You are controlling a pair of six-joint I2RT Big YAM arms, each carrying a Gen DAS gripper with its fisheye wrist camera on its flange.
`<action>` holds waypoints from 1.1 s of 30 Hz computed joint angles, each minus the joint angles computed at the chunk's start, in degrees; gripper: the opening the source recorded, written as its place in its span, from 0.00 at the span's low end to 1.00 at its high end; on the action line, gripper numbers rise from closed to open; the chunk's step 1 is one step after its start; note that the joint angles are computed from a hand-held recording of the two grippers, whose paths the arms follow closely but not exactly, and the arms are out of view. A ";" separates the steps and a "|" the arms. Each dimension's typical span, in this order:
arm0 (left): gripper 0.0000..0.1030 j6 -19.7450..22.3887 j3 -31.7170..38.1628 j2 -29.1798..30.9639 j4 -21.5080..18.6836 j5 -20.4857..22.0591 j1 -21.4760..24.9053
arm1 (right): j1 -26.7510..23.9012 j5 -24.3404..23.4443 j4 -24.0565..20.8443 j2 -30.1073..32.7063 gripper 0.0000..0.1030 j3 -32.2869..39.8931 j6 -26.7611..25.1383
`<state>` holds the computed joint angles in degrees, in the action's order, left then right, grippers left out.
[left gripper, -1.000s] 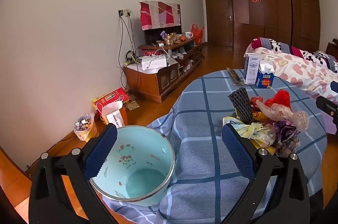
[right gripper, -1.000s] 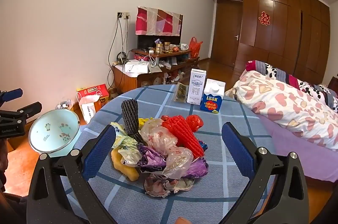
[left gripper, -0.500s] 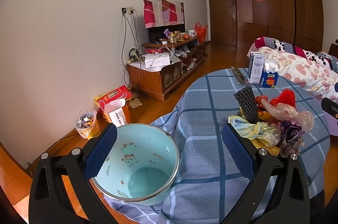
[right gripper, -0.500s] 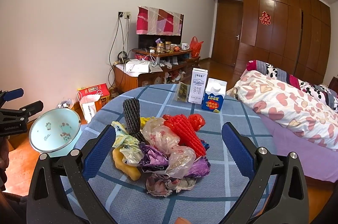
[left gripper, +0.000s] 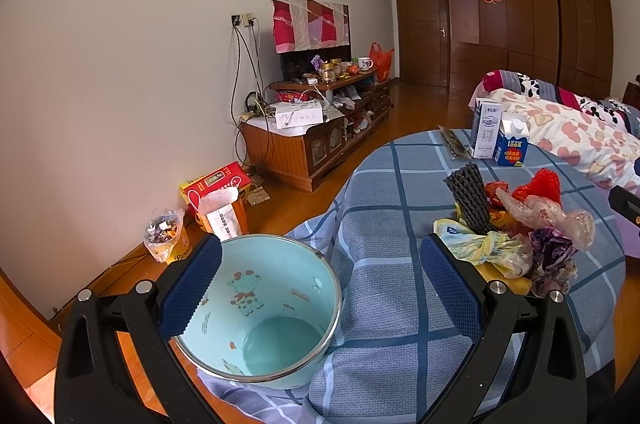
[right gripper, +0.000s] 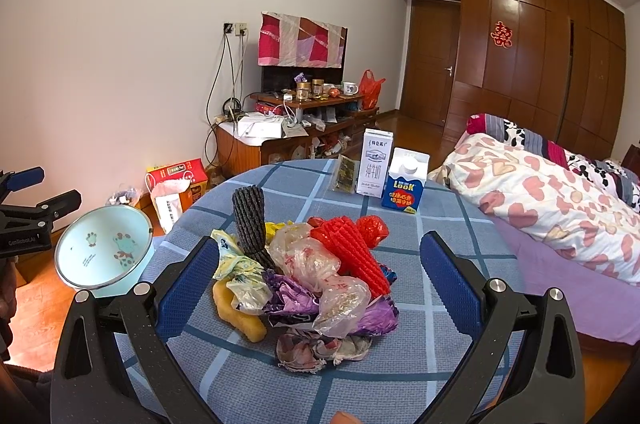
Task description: Collect trash
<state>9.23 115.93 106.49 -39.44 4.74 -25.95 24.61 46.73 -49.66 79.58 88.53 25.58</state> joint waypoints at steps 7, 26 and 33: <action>0.94 0.03 0.04 0.07 -0.01 0.06 0.04 | -0.06 -0.10 -0.01 -0.13 0.96 -0.09 -0.01; 0.94 0.04 0.18 0.14 0.00 0.06 0.07 | -0.39 -0.39 1.10 -0.06 0.96 -1.17 0.00; 0.94 0.03 0.32 0.24 -0.10 0.15 0.11 | -0.41 -0.41 1.07 -0.07 0.96 -1.17 -0.01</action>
